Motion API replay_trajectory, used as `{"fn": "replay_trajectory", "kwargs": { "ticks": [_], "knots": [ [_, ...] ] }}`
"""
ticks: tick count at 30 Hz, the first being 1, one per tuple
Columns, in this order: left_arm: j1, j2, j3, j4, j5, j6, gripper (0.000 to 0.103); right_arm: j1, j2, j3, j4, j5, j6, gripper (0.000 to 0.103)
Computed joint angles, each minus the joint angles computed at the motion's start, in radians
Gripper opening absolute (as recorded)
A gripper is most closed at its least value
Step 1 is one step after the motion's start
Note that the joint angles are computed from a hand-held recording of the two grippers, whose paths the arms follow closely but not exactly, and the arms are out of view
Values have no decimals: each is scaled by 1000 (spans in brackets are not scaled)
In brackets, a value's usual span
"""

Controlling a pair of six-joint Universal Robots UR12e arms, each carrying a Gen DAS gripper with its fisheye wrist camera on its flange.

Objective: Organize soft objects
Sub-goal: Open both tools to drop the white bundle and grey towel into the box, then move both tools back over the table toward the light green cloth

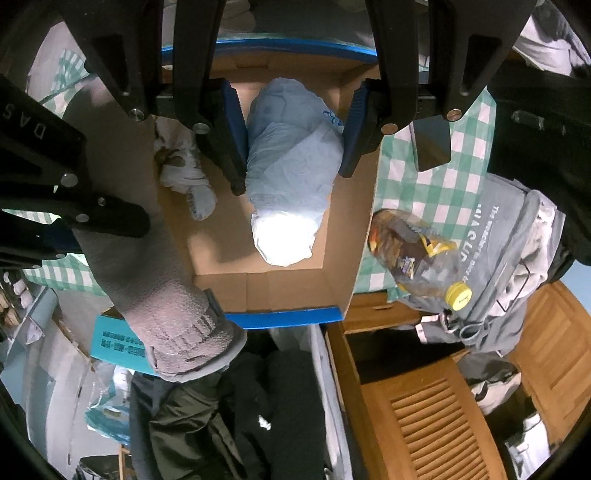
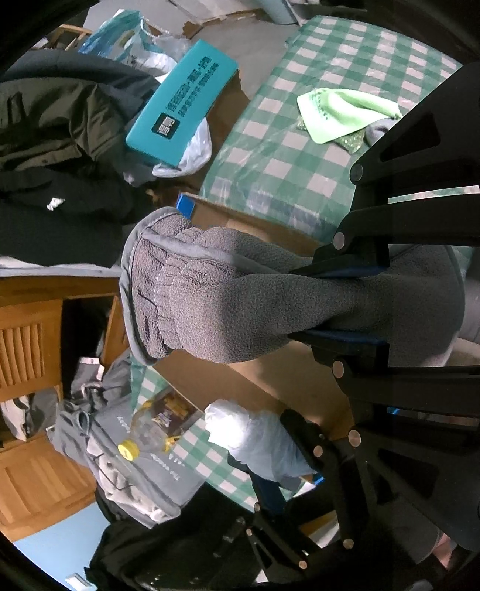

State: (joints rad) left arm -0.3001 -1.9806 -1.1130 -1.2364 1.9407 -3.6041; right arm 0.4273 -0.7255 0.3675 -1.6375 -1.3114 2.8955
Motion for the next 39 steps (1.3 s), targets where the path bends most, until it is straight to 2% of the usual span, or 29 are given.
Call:
{"fn": "replay_trajectory", "kwargs": {
  "ticks": [9, 11, 13, 14, 15, 16, 17, 19, 27, 39],
  "knots": [
    [13, -9, 4, -47, -16, -34, 50, 10, 55, -94, 61, 0, -8, 22],
    [14, -12, 8, -62, -13, -39, 53, 12, 70, -122, 82, 0, -15, 25],
    [14, -15, 11, -71, -9, -42, 55, 14, 80, -143, 97, -2, -21, 36],
    [14, -15, 11, -73, -8, -44, 60, 15, 81, -145, 94, -4, -23, 37],
    [14, -15, 12, -75, -3, -46, 68, 15, 74, -130, 78, -4, -24, 37],
    [12, -15, 13, -74, 6, -50, 71, 16, 70, -123, 70, -12, -24, 38],
    [10, -14, 12, -70, 15, -52, 71, 18, 68, -120, 64, -20, -26, 39],
    [11, -13, 12, -68, 17, -54, 72, 18, 59, -103, 46, -26, -27, 50],
    [5, -12, 15, -42, 22, -54, 76, 8, 19, -29, -13, -48, -3, 61],
    [-12, -29, 45, -31, 29, -23, 77, -18, -51, 101, -80, -68, 34, 63]
  ]
}}
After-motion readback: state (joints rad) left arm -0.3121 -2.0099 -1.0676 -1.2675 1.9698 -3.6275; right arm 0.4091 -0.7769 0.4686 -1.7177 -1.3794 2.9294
